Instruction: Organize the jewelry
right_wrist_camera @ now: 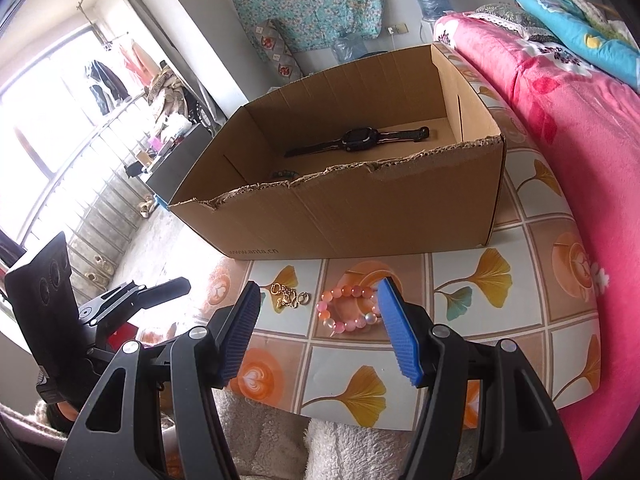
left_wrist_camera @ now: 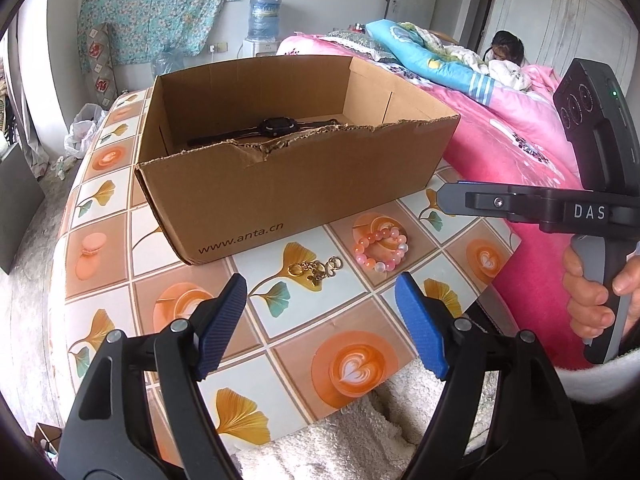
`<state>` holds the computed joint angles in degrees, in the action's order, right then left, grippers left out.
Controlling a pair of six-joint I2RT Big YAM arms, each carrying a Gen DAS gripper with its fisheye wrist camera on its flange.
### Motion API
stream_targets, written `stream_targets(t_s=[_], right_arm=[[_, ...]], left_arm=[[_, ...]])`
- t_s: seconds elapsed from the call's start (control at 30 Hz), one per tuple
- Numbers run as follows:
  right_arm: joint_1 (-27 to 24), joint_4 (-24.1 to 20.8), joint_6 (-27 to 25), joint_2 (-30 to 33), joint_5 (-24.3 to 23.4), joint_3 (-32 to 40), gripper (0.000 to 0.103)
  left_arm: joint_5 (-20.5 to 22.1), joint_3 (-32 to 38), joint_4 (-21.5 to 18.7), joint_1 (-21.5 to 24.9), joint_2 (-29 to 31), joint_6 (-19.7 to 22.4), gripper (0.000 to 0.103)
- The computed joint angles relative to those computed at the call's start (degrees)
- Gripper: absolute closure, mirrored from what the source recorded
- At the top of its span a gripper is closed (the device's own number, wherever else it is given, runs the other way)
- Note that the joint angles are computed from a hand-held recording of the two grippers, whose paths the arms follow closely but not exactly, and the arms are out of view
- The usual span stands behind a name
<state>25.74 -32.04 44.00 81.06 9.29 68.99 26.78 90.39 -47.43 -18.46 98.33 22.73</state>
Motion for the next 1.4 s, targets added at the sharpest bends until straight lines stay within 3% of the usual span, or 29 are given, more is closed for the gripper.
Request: stream_targets(t_s=[1.4], right_arm=[[-0.31, 1.46, -0.1, -0.11, -1.45, -0.98, 0.043]], left_arm=[[-2.18, -1.08, 0.47, -0.5, -0.67, 0.85, 0.027]])
